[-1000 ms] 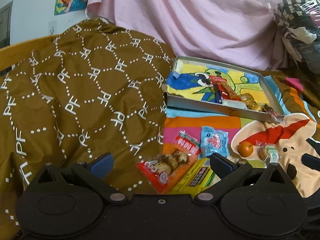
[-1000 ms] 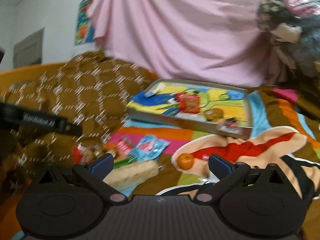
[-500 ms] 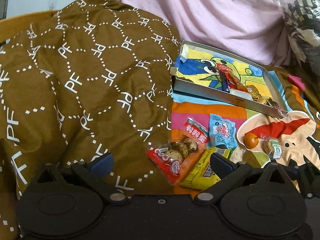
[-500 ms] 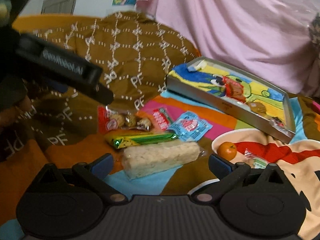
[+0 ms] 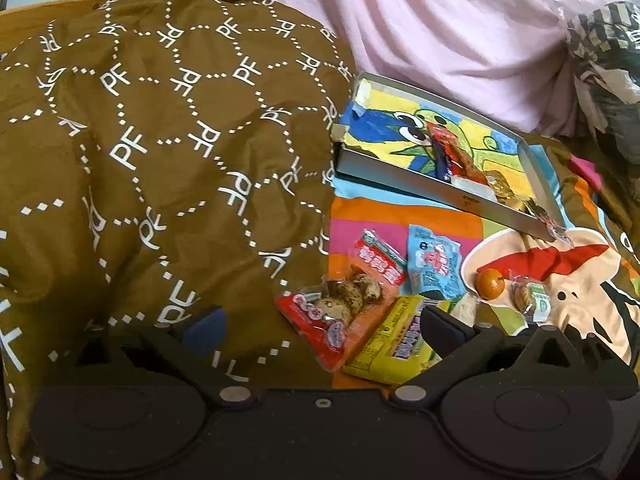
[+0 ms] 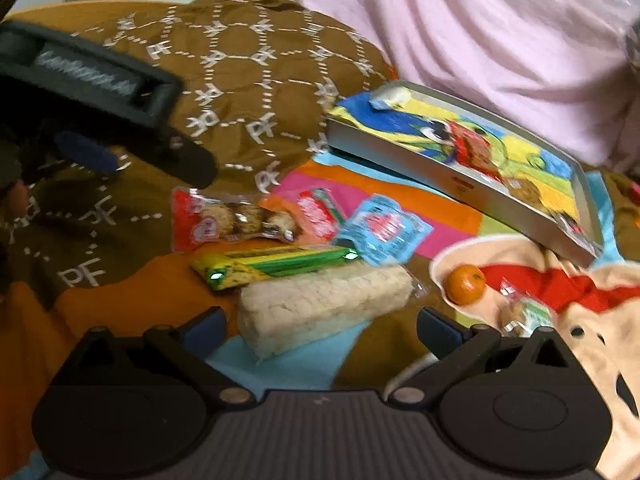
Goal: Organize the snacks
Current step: 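Reach the left tool to the yellow wafer pack while the right tool reaches the white rice-cake bar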
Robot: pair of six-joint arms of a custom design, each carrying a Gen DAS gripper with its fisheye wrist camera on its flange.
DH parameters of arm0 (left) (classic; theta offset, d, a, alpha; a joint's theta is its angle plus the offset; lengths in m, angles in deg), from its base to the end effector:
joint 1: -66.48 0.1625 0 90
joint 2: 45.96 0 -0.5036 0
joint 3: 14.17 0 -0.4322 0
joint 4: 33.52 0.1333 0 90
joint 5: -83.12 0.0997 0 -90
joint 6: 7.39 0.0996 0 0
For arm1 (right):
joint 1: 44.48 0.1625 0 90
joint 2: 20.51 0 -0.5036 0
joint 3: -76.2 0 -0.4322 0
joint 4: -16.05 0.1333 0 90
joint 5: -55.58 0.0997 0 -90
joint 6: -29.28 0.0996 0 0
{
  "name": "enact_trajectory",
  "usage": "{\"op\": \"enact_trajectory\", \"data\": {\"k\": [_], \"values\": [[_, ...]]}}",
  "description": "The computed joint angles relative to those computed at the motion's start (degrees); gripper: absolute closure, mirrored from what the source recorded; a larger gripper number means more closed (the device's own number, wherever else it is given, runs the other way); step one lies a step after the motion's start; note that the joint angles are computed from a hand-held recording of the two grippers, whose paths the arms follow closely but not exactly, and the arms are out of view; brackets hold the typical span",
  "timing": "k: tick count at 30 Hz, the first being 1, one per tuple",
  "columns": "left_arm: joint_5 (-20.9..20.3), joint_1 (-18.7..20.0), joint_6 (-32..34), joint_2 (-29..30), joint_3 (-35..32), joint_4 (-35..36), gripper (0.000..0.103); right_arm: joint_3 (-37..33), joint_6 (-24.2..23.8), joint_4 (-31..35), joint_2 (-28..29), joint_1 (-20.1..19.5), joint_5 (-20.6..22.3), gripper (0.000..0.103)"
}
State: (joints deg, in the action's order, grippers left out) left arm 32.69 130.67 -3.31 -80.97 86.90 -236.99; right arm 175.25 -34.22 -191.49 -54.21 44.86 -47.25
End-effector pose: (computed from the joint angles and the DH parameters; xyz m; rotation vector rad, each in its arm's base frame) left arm -0.1328 -0.7265 0.0778 0.2492 2.3829 -1.1809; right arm 0.1027 -0.7383 0.0683 1.1141 -2.0719 0.8345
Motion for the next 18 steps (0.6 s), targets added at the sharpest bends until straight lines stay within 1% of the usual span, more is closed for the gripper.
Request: {"op": "enact_trajectory", "data": {"k": [4, 6, 8, 10, 15, 18], "values": [[-0.9, -0.2, 0.5, -0.1, 0.3, 0.7, 0.001, -0.2, 5.4, -0.2, -0.9, -0.2, -3.0, 0.0], [-1.5, -0.4, 0.8, -0.2, 0.5, 1.3, 0.001, -0.3, 7.1, -0.6, -1.3, -0.3, -4.2, 0.0], [-2.0, -0.5, 1.4, -0.2, 0.5, 1.9, 0.001, 0.0, 8.0, -0.7, -1.8, -0.4, -4.2, 0.0], [-2.6, -0.6, 2.5, -0.2, 0.5, 2.6, 0.001, 0.9, 7.2, -1.6, -2.1, -0.5, -3.4, 0.0], [-3.2, -0.7, 3.8, 0.1, -0.4, 3.7, 0.001, 1.9, 1.7, -1.8, -1.8, -0.5, 0.7, 0.0], [-3.1, -0.7, 3.3, 0.4, -1.2, 4.6, 0.001, -0.4, -1.5, -3.0, 0.5, 0.0, 0.0, 0.0]]}}
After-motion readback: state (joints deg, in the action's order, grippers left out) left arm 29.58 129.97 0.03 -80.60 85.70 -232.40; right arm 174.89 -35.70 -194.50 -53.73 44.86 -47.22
